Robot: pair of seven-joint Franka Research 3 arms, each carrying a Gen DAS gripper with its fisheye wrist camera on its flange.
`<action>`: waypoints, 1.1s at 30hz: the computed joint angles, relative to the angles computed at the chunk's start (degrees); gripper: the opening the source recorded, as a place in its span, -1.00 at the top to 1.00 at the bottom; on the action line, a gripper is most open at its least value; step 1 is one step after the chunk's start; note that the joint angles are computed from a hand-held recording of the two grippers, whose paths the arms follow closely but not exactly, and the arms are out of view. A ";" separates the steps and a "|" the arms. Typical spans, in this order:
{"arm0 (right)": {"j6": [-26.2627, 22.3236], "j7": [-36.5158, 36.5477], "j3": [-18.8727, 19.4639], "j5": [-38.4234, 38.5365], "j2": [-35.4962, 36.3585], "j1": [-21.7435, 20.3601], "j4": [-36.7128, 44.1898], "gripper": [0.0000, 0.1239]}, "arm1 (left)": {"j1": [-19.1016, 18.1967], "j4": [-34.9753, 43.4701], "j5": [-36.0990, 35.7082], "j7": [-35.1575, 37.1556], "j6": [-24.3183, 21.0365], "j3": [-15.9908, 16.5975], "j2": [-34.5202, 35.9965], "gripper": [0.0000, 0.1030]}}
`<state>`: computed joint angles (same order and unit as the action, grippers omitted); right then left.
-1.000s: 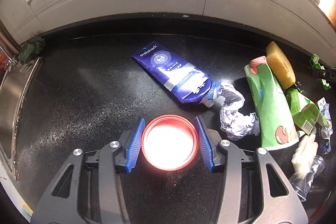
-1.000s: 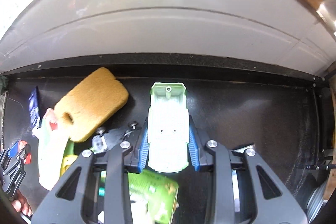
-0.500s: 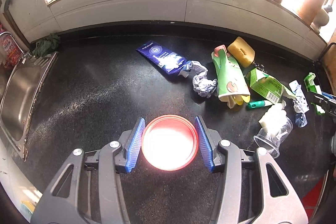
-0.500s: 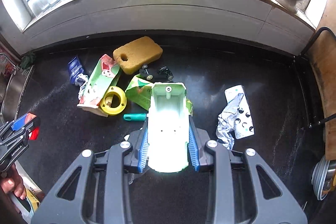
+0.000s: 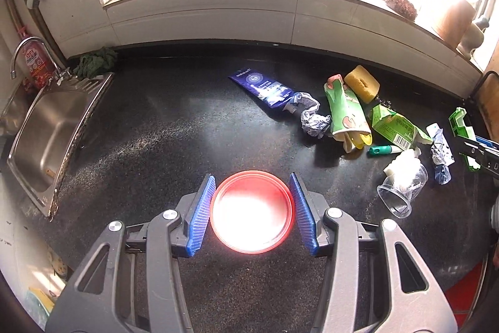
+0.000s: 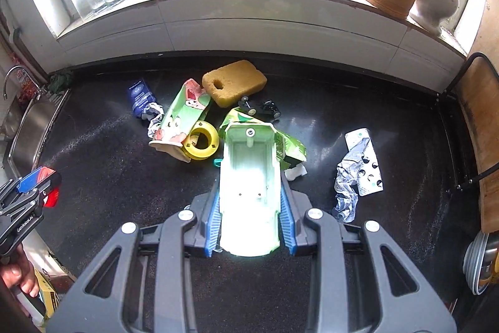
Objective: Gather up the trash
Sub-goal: 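Carry the lid and green tray in both tools over the black bin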
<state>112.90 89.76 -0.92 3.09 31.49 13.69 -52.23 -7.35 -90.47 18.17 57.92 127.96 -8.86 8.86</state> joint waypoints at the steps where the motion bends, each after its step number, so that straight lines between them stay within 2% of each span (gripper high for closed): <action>1: -0.13 -0.69 0.47 0.19 0.15 0.32 0.39 0.47 | 0.19 -1.15 0.12 -0.66 0.14 0.24 -1.15 0.06; 7: 0.12 -5.63 3.43 2.86 0.61 3.28 1.61 0.47 | 2.47 -10.97 2.18 -6.68 0.75 1.38 -10.70 0.06; 11: -1.21 -9.95 5.49 5.08 2.11 6.15 4.12 0.47 | 4.76 -18.97 4.92 -11.33 -0.64 1.63 -18.89 0.06; 15: -3.83 -14.21 7.35 7.07 4.25 9.78 7.58 0.47 | 7.46 -27.41 5.35 -16.07 -3.25 2.05 -28.07 0.06; 22: -6.78 -22.35 10.99 11.90 4.17 16.21 7.14 0.47 | 11.42 -40.90 5.05 -23.32 -10.82 2.67 -44.07 0.06; 26: -8.72 -26.40 12.66 14.19 3.54 20.03 5.23 0.47 | 12.83 -48.03 4.30 -26.45 -14.86 3.47 -52.75 0.06; 30: -9.00 -30.19 14.11 16.55 1.00 22.92 -0.77 0.47 | 13.30 -54.49 3.44 -28.13 -18.08 4.29 -60.25 0.06; 33: -9.35 -31.77 14.75 17.61 -0.41 24.74 -4.85 0.46 | 13.42 -59.55 2.83 -28.91 -18.20 5.52 -64.89 0.06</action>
